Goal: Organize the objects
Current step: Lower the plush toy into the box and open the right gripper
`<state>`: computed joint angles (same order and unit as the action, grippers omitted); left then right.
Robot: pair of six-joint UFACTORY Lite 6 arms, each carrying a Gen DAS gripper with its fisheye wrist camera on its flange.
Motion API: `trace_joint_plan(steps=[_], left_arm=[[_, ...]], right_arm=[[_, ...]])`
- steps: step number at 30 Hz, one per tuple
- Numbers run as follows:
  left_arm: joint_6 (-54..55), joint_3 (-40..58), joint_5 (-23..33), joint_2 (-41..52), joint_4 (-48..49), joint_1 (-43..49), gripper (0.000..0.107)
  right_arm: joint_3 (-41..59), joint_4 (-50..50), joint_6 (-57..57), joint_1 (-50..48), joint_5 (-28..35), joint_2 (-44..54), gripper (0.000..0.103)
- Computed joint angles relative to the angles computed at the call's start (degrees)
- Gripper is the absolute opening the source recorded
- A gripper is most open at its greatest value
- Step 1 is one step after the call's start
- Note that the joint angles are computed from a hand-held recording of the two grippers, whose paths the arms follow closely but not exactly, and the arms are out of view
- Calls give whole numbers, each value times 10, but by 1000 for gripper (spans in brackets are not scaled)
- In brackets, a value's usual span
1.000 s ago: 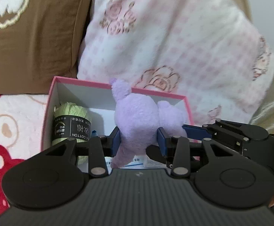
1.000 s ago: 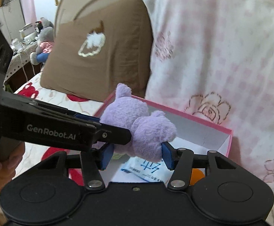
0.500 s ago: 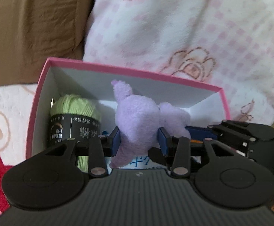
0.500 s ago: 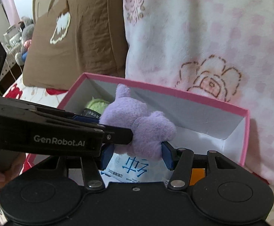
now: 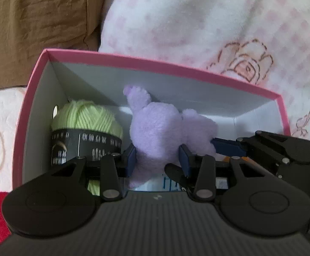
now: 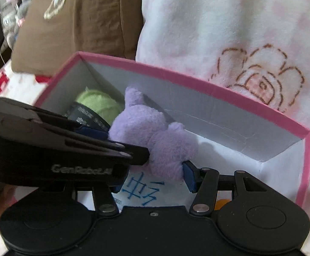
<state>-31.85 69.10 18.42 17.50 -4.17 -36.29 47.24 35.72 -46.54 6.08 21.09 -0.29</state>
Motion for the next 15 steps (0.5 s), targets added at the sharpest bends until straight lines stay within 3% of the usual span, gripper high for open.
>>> trace_joint_plan(steps=[6, 8, 9, 13, 15], left_arm=[[-69, -11, -3, -15, 57, -9, 46], [-113, -21, -2, -31, 100, -19, 55], [-147, -29, -7, -41, 135, -27, 64], [-234, -28, 21, -59, 224, -56, 66], [-234, -25, 34, -73, 219, -61, 66]], right_arm=[[15, -41, 43, -13, 7, 11, 63], [3, -50, 46, -20, 9, -8, 64], [-2, -47, 42, -26, 16, -16, 66], [-33, -83, 85, -32, 31, -60, 70], [-58, -91, 73, -39, 42, -105, 70]])
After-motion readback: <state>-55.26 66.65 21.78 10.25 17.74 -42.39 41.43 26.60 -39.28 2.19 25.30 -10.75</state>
